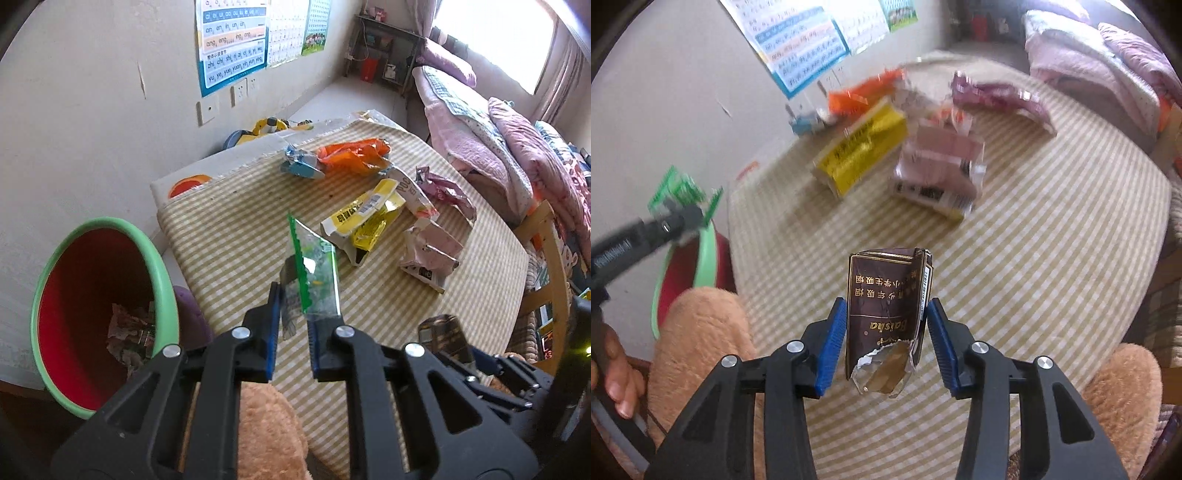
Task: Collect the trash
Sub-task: 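Carry the green wrapper over the bucket with the left tool while the right tool carries the brown box there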
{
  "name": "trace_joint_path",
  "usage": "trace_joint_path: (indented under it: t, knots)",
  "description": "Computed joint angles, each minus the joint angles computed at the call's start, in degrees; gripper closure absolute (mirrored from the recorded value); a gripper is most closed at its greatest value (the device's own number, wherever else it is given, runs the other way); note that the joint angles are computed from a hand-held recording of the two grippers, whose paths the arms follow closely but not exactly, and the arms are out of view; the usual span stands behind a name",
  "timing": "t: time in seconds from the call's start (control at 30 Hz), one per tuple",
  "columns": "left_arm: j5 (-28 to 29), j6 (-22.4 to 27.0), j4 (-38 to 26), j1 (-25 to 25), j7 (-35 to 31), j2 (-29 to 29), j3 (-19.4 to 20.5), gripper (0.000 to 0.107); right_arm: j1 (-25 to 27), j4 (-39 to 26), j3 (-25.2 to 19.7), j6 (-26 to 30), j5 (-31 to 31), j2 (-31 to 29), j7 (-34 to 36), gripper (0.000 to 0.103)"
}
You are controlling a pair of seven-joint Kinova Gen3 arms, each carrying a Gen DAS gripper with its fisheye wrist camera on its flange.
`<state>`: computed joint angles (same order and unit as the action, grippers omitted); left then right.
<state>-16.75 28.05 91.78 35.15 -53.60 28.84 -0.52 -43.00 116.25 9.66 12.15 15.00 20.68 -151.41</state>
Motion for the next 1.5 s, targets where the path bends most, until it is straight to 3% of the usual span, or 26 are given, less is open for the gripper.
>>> trace_joint_path:
  t: [0.23, 0.37, 0.57, 1.0, 1.5]
  knots:
    - [-2.3, -3.0, 3.5, 1.1, 2.1, -3.4, -1.9, 0.095, -12.6, -0.9, 10.1, 0.9, 10.1, -3.0, -9.7, 0.059]
    - [-4.4, -4.6, 5.6, 1.9, 3.9, -5.3, -3.1, 0.095, -15.4, -3.7, 10.9, 3.3, 16.0, -3.7, -14.0, 0.059]
    - [-7.2, -6.0, 8.2, 2.0, 6.7, -7.4, -4.3, 0.095, -15.1, -6.6, 8.3, 5.7, 22.5, -4.6, -18.1, 0.059]
    - [-12.7, -6.9, 12.9, -1.1, 15.3, -10.7, -6.9, 0.095, -6.7, -13.5, -4.0, 8.6, 27.8, -3.1, -17.5, 0.059]
    - [-16.7, -7.7, 17.1, -4.9, 20.9, -12.3, -7.7, 0.095, -3.2, -22.7, -9.9, 10.2, 16.9, 3.0, -1.6, 0.059]
